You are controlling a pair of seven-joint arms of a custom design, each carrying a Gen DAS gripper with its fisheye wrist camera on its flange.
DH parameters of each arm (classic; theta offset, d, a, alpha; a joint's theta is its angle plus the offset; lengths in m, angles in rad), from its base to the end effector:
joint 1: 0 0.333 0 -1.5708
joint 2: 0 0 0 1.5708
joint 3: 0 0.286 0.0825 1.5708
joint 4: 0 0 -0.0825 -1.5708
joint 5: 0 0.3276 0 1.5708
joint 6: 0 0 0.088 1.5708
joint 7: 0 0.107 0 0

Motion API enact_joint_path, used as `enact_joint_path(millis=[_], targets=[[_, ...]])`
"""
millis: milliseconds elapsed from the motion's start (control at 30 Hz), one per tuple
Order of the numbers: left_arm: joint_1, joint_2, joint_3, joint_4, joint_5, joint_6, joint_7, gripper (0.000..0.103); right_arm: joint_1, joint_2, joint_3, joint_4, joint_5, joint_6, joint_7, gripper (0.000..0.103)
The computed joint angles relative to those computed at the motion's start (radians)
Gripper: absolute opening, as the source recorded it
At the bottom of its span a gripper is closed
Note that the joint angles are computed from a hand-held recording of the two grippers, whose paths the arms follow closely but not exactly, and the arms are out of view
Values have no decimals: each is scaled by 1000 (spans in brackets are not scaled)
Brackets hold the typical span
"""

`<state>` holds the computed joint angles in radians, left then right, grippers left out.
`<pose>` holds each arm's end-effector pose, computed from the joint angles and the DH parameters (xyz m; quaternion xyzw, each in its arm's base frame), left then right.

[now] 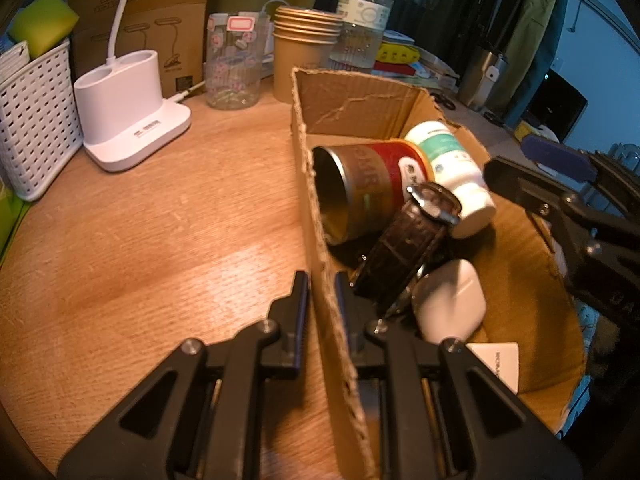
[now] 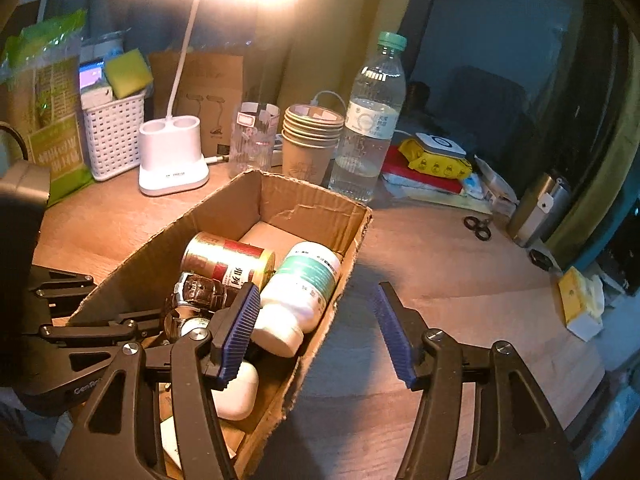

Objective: Organize rigid objects

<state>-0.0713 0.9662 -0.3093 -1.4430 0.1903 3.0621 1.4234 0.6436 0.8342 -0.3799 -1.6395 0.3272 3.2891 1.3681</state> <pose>0.6668 -0.2144 0.2300 -0.5940 0.7254 -0.3263 0.1202 0.6416 0.2045 0.2815 -0.7425 0.5110 -0.3345 0.2752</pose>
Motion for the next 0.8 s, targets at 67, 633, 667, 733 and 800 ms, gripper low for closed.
enact_joint_path(millis=[67, 633, 667, 733, 800], targets=[[0, -1, 1, 0, 1, 0, -1, 14, -12, -17, 17, -22, 5, 9, 0, 62], [-52, -59, 78, -75, 42, 70, -67, 14, -34, -129, 70, -168, 128, 104, -74, 62], [-62, -71, 94, -94, 50, 96, -78, 14, -41, -135, 78, -172, 132, 109, -82, 62], [-99, -94, 145, -123, 65, 137, -111, 14, -49, -149, 92, -186, 146, 124, -98, 62], [-122, -114, 179, -150, 80, 167, -138, 16, -57, -163, 105, -200, 161, 136, -116, 62]])
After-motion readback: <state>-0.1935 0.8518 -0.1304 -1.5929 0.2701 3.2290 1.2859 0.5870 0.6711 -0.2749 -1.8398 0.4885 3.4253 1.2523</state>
